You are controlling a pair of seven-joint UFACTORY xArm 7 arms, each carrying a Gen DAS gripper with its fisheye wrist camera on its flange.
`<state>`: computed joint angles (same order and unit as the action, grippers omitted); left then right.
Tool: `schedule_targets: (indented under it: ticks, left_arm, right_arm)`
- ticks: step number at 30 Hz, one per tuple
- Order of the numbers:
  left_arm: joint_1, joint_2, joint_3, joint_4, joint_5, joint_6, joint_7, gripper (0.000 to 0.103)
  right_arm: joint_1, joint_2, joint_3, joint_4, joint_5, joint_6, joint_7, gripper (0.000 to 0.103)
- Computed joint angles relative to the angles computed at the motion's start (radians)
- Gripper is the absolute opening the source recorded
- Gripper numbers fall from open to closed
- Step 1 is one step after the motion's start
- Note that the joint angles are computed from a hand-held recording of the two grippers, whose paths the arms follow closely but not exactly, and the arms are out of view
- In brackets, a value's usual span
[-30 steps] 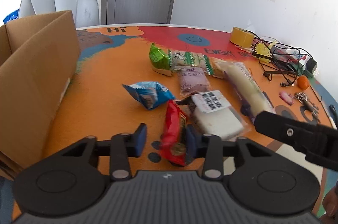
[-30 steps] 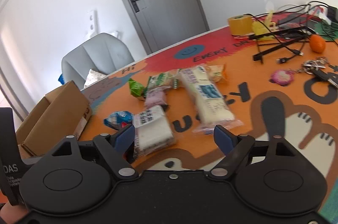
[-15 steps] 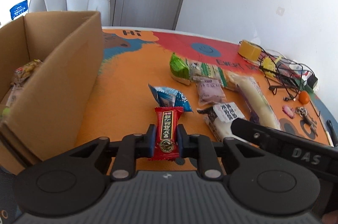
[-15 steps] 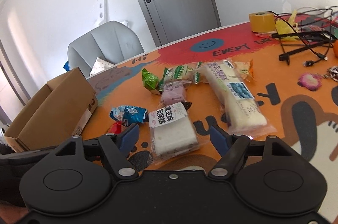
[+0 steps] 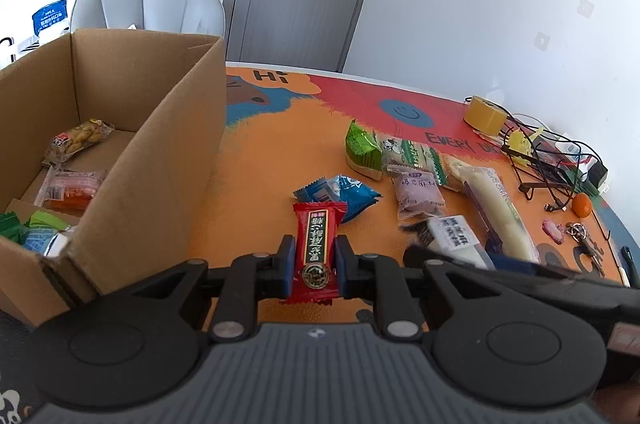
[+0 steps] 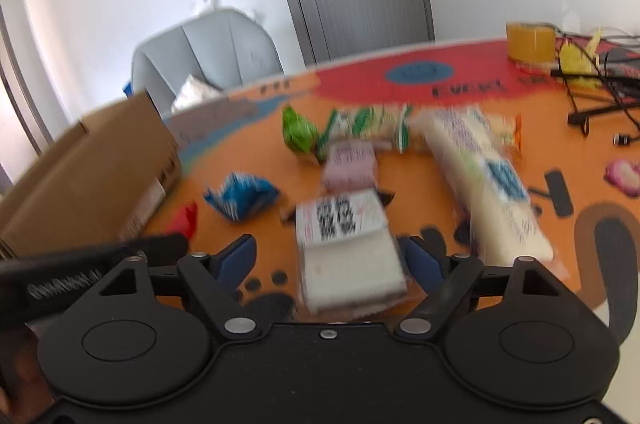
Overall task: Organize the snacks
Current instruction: 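Grasp the white square pastry packet with the right tool while the left tool holds the red bar, then carry the red bar and white pastry packet over the box, opening the left tool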
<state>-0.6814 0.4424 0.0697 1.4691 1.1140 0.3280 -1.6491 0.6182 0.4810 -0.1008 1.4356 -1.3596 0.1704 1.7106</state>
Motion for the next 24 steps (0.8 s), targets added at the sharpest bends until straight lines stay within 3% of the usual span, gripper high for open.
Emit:
schedule_targets:
  ticks: [1, 3, 5, 12, 24]
  left_arm:
    - [0.0, -0.001, 0.0, -0.001, 0.0, 0.0, 0.0, 0.019]
    - [-0.002, -0.002, 0.001, -0.002, 0.002, 0.0, -0.003, 0.019]
    - [-0.006, -0.004, 0.004, -0.003, 0.013, 0.0, -0.015, 0.019]
    - [-0.009, -0.04, 0.001, -0.027, 0.087, 0.004, -0.071, 0.019]
    - [0.038, -0.12, -0.073, -0.055, 0.261, 0.052, -0.191, 0.019]
  right_arm:
    - [0.029, -0.005, -0.029, -0.007, -0.011, 0.005, 0.004, 0.073]
    - [0.011, -0.018, 0.01, -0.021, -0.017, 0.046, -0.03, 0.058]
    - [0.001, -0.034, 0.021, -0.038, -0.022, 0.045, -0.02, 0.054]
    - [-0.019, -0.075, 0.049, -0.075, -0.077, 0.047, 0.08, 0.052]
    - [-0.074, -0.126, 0.144, -0.074, -0.253, 0.089, 0.227, 0.051]
